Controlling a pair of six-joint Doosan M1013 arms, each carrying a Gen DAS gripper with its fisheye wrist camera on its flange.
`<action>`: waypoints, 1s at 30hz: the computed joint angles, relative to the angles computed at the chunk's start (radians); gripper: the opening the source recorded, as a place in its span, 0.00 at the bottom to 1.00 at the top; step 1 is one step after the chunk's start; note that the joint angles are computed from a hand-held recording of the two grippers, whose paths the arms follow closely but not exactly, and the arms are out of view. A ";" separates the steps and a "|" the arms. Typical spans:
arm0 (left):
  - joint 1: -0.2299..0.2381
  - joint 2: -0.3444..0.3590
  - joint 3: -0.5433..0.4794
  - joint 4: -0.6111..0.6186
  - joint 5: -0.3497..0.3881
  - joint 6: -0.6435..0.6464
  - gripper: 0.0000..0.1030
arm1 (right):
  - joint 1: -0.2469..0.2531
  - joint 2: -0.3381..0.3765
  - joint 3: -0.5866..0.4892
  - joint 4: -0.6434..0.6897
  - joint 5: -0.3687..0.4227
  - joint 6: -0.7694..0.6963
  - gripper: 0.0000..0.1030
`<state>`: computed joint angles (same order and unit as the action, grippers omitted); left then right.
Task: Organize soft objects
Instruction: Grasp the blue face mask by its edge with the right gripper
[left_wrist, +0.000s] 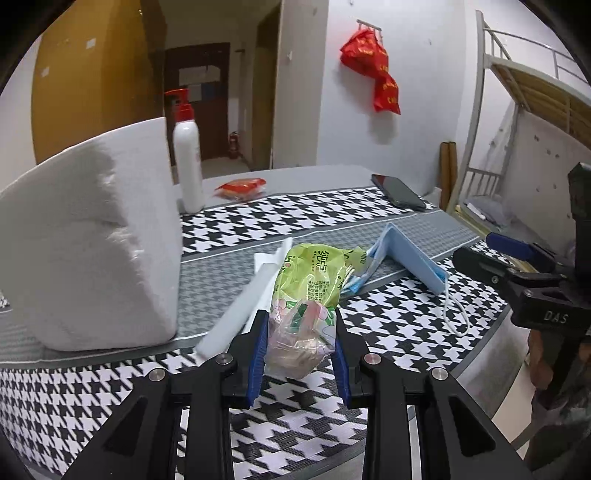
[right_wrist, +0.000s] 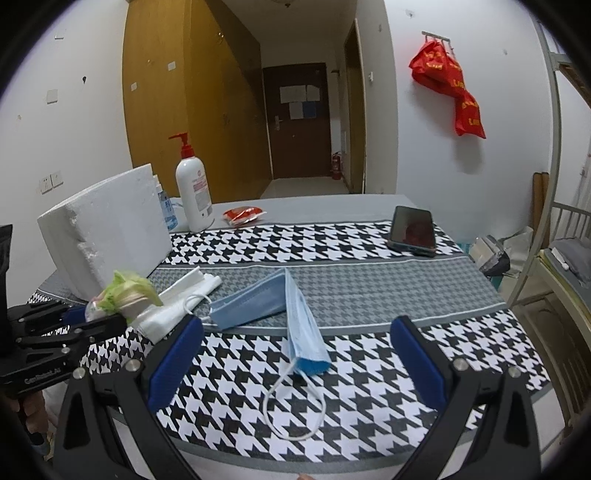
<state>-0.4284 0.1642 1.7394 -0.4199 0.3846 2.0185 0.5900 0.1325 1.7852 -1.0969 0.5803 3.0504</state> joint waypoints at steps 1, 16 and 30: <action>0.002 -0.001 0.001 0.001 -0.003 -0.003 0.32 | -0.004 0.004 -0.006 0.022 -0.005 -0.023 0.99; 0.015 -0.008 0.017 0.055 -0.030 -0.088 0.32 | -0.039 0.063 -0.084 0.263 0.011 -0.290 0.93; 0.026 -0.011 0.023 0.025 -0.027 -0.063 0.32 | -0.077 0.105 -0.127 0.481 0.045 -0.442 0.50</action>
